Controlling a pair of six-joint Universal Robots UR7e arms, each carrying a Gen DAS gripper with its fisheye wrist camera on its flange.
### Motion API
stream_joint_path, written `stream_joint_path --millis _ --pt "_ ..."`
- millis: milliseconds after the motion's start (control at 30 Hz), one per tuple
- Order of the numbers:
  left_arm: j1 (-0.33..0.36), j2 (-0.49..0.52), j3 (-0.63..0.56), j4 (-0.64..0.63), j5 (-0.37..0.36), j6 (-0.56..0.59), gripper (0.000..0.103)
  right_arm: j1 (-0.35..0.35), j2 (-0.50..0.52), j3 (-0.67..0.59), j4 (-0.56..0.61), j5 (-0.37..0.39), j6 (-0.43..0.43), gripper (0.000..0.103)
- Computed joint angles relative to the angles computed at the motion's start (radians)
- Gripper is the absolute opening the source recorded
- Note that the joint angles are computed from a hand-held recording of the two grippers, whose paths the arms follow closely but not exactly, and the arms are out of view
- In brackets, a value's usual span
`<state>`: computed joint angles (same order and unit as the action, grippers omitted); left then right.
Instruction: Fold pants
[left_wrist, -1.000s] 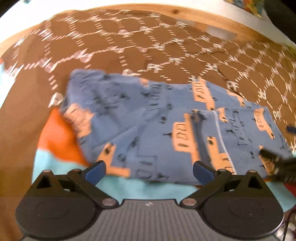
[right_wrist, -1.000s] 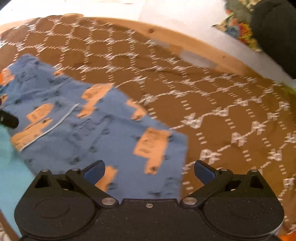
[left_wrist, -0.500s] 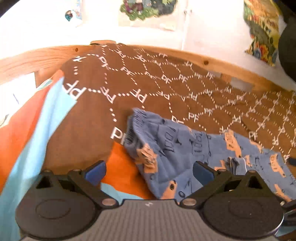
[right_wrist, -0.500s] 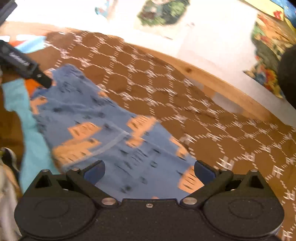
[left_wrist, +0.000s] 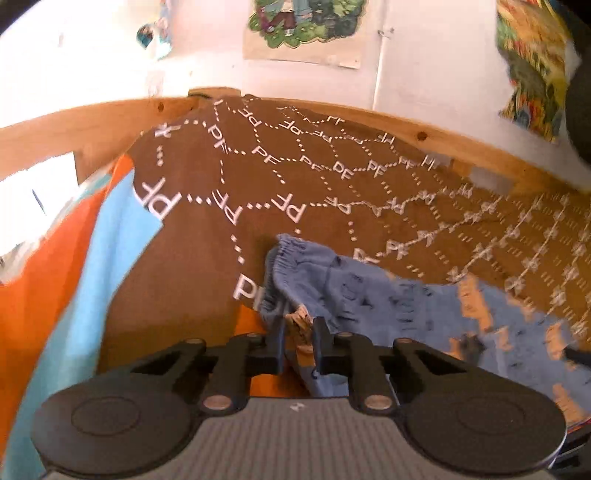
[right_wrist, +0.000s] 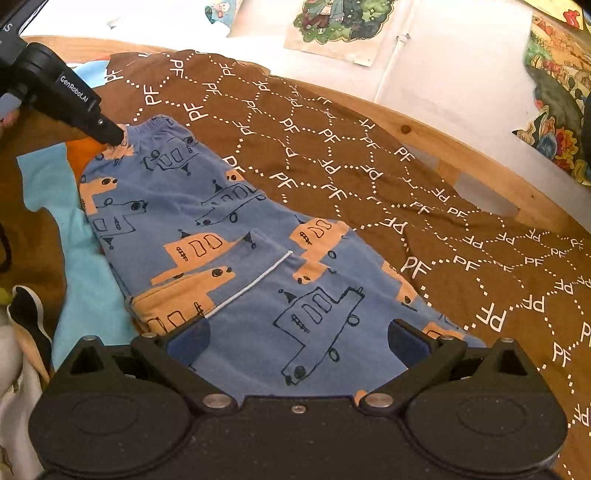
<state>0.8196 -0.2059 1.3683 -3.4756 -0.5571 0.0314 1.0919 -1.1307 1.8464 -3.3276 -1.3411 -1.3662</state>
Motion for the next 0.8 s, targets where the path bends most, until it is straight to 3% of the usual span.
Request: stream_joint_path --millis 67,200,267,433,633,800 --pt "0.005 0.012 -0.021 0.049 0.044 -0.001 0.015 0.001 -0.001 -0.002 0.006 -0.002 0.004 0.102" --pt "0.018 -0.004 0.004 0.041 0.02 -0.06 0.02 0.0 -0.002 -0.002 0.009 -0.001 0.005 0.102" --pt "0.023 -0.012 0.012 0.032 -0.013 -0.061 0.036 0.0 -0.002 -0.002 0.011 -0.002 0.006 0.102" --pt "0.038 -0.004 -0.024 0.042 -0.044 -0.029 0.045 0.0 -0.002 -0.004 0.014 -0.003 0.01 0.102" --pt "0.078 -0.023 -0.029 0.034 -0.15 -0.076 0.045 -0.001 -0.002 -0.005 0.016 -0.002 0.01 0.102" --pt "0.075 -0.021 -0.034 0.056 -0.145 -0.072 0.045 -0.001 -0.002 -0.005 0.016 -0.002 0.01 0.102"
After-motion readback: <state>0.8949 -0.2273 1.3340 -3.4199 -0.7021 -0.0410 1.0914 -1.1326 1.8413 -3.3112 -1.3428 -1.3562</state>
